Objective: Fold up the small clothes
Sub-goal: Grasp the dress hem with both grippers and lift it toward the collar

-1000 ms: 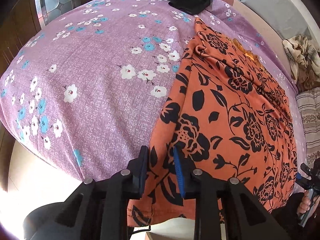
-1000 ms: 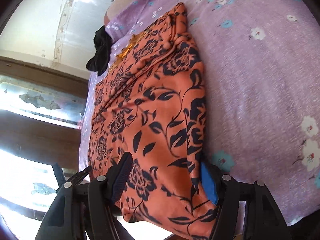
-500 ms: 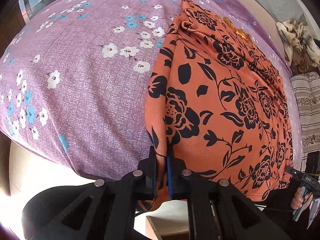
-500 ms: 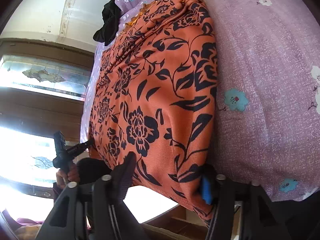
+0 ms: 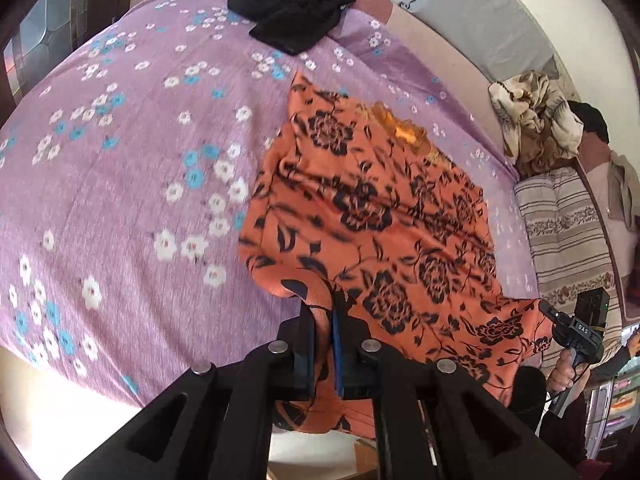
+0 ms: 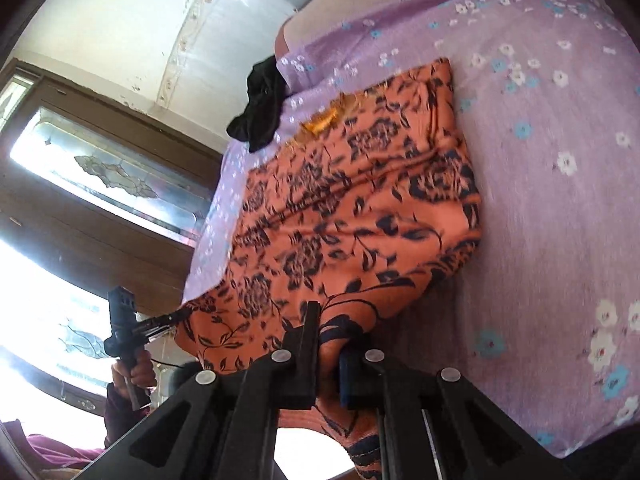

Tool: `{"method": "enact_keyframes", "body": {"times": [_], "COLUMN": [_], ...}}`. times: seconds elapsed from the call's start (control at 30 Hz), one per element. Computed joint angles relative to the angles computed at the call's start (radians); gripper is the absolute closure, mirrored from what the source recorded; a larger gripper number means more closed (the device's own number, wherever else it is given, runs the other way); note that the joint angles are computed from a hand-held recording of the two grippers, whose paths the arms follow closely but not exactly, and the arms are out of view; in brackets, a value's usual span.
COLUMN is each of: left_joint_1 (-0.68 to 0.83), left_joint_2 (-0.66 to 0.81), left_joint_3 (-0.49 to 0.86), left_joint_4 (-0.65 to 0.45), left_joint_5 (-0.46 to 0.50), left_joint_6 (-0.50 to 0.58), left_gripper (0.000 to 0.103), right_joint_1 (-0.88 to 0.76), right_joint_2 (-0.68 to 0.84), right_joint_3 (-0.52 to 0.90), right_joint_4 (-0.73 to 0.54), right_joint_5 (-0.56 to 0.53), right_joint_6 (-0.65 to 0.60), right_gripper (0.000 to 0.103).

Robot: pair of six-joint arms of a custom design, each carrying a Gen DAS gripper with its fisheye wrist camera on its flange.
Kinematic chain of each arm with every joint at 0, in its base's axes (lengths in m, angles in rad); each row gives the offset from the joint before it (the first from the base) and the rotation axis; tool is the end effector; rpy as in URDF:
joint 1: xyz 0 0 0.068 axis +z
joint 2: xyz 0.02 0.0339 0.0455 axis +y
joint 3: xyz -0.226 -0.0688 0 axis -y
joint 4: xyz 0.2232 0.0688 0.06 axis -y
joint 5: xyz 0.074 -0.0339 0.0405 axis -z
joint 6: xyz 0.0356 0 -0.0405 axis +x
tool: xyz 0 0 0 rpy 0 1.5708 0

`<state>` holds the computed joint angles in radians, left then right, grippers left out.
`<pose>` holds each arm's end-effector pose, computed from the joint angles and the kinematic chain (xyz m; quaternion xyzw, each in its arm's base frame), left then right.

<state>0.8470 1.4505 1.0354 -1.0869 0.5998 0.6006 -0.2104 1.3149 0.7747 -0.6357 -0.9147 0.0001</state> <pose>0.1663 0.1579 0.1996 -0.1073 0.9488 -0.1995 0.2201 0.2229 -0.0188 0.1805 0.0063 0.8840 0.4121 0.2205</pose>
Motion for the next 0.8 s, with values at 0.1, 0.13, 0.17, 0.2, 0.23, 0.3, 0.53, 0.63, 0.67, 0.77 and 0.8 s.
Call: {"method": "enact_keyframes", "body": {"times": [0.1,0.13,0.17,0.2,0.23,0.3,0.53,0.63,0.67,0.77,0.8], "left_joint_1": [-0.129,-0.159,-0.192,-0.224,-0.254,-0.312,-0.387,-0.361,-0.358,-0.366,-0.379], "left_joint_2": [0.145,0.213,0.295,0.385,0.472,0.694,0.923,0.67,0.573,0.353,0.295], "left_joint_3": [0.207,0.284,0.383,0.491,0.587,0.833,0.92,0.543,0.417,0.196,0.146], "left_joint_4": [0.063,0.087,0.099,0.11,0.129,0.13,0.432,0.749,0.84,0.921,0.905], "left_joint_5": [-0.005,-0.018,-0.03,-0.041,-0.05,-0.073,-0.235,-0.235,-0.265,-0.362,-0.388], "left_joint_6": [-0.163,-0.202,-0.251,-0.303,-0.353,-0.453,-0.716,-0.757,-0.759,-0.72,-0.711], "left_gripper": [0.096,0.096,0.096,0.096,0.096,0.095,0.093,0.092,0.088,0.074,0.069], "right_joint_1": [0.04,0.055,0.066,0.077,0.081,0.104,0.115,0.08,0.071,0.012,0.0], "right_joint_2": [0.128,0.191,0.265,0.353,0.458,0.695,1.21,1.123,1.082,0.889,0.823], "right_joint_3": [0.155,0.223,0.297,0.381,0.501,0.753,1.253,1.076,1.028,0.778,0.718], "right_joint_4": [0.143,0.192,0.238,0.286,0.275,0.253,0.157,0.326,0.356,0.573,0.599], "right_joint_5": [0.04,0.066,0.089,0.113,0.13,0.169,0.2,0.148,0.179,0.256,0.301], "right_joint_6": [0.161,0.213,0.262,0.314,0.345,0.421,0.601,0.609,0.603,0.683,0.696], "right_gripper": [0.096,0.096,0.096,0.096,0.096,0.095,0.078,0.078,0.076,0.026,0.02]}}
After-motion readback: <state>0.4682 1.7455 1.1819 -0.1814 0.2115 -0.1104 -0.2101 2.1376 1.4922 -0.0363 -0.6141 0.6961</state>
